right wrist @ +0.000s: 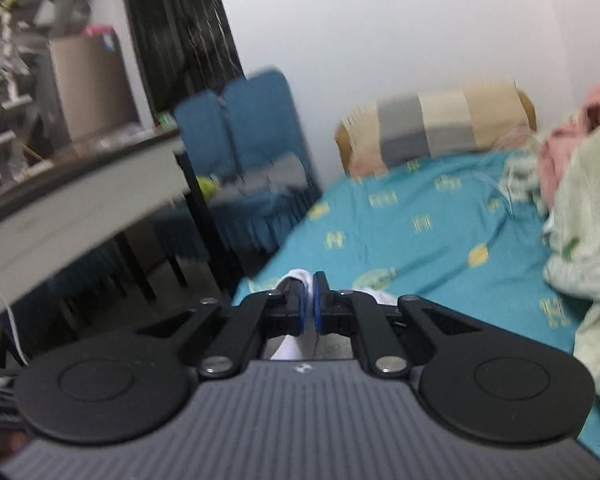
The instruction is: Fold clothes
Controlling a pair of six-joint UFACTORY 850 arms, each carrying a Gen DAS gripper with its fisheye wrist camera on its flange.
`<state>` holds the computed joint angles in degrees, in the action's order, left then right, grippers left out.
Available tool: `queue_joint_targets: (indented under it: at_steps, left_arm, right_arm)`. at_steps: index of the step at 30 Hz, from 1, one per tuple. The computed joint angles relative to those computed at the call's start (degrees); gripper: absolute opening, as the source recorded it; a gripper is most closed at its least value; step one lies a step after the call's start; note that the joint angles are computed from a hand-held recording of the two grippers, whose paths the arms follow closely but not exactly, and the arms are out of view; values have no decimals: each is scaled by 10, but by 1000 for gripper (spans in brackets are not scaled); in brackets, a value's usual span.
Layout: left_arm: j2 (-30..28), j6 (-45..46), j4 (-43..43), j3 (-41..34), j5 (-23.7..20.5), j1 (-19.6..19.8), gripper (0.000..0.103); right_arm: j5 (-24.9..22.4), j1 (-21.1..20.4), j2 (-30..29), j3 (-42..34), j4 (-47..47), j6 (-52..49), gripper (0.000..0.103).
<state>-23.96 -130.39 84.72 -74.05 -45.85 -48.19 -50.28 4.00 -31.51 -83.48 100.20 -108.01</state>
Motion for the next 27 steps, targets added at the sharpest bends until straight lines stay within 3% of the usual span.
queue_joint_targets:
  at_steps: [3, 5, 6, 8, 11, 15, 18, 23, 26, 27]
  left_arm:
    - [-33, 78, -31, -41, -9, 2, 53]
    - [-43, 93, -64, -55, -4, 8, 49]
    - [-45, 96, -85, -58, 0, 13, 42]
    - [-42, 89, -118, -54, 11, 20, 12]
    - [-14, 39, -99, -18, 47, 23, 6]
    - [18, 18, -50, 18, 112, 20, 5]
    - [18, 100, -72, 5, 117, 9, 7]
    - [-11, 293, -133, -69, 81, 16, 34]
    - [-50, 441, -164, -141, 88, 34, 53]
    - [-64, 489, -172, -166, 97, 41, 54]
  right_arm:
    - [-26, -7, 5, 6, 4, -8, 7]
    - [-23, -9, 7, 9, 5, -9, 7]
    - [-17, -9, 8, 10, 6, -9, 7]
    - [-3, -9, 7, 9, 9, -2, 7]
    - [11, -12, 1, 2, 4, 32, 7]
    - [16, -14, -6, -7, -6, 60, 7]
    - [4, -18, -13, -15, -22, 87, 7]
    - [-33, -28, -35, -46, -52, 149, 8]
    - [-60, -32, -49, -62, -64, 182, 9]
    - [-71, -34, -54, -67, -68, 192, 9]
